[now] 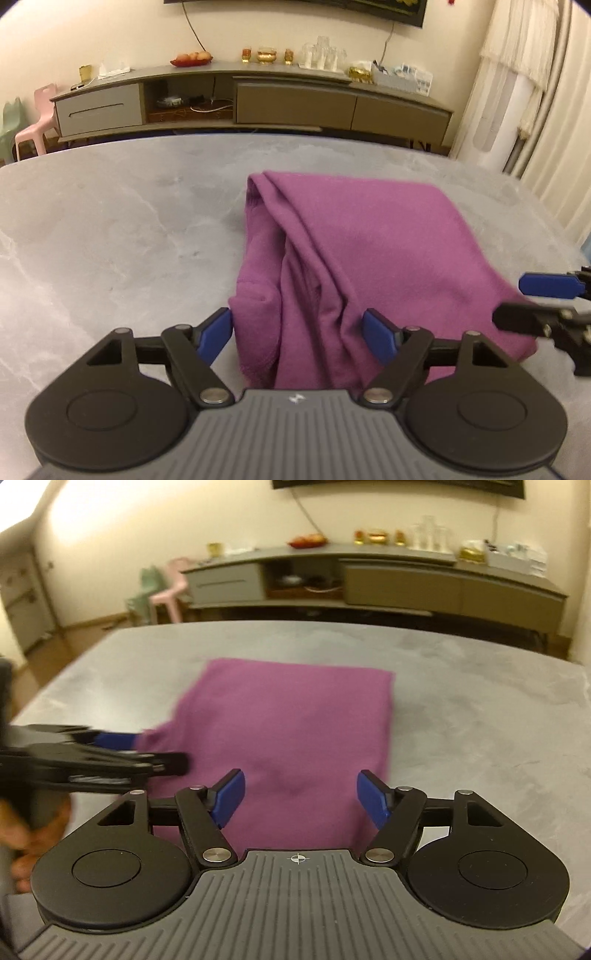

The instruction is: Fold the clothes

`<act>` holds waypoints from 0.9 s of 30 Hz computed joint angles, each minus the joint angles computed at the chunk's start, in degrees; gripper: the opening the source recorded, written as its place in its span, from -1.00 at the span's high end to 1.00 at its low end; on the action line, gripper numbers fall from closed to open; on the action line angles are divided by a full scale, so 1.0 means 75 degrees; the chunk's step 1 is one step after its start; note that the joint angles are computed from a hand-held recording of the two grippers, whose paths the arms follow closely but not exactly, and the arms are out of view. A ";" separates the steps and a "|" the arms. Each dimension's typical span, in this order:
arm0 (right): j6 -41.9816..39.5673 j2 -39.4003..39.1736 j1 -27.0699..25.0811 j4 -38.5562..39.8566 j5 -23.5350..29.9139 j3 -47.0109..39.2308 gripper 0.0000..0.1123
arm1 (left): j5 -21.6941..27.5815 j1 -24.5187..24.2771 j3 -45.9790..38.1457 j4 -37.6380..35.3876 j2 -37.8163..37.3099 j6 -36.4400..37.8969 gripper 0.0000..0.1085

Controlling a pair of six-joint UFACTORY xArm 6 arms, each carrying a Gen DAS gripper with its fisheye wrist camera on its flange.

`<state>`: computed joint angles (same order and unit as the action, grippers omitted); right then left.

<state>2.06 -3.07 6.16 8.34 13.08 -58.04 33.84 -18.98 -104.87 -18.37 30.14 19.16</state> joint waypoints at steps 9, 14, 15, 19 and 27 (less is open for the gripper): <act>0.2208 0.0356 0.0014 -0.2404 -0.0205 0.0220 -0.41 | -0.0194 0.0004 0.0225 0.0056 -0.0179 0.0093 -0.50; 0.3809 0.0688 -0.0014 -0.3956 -0.0306 -0.0116 -0.46 | -0.0458 -0.0074 0.0103 0.1396 0.0043 -0.0704 -0.71; 0.4012 0.0763 -0.0029 -0.4138 -0.0353 -0.0195 -0.47 | -0.0412 -0.0053 -0.0019 0.1545 0.0128 -0.0900 -0.78; 0.3130 0.0782 0.0042 -0.3132 -0.0143 -0.0366 -0.44 | -0.0284 -0.0024 0.0081 0.1594 -0.0052 -0.1195 -0.68; 0.4025 -0.0449 -0.0075 -0.3710 0.0150 0.0459 -0.55 | -0.1105 -0.0296 0.2085 0.1637 -0.1519 -0.1233 -0.74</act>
<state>32.24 -6.44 5.60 -19.48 14.20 -54.59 25.55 -21.20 -89.23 -6.09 18.75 9.91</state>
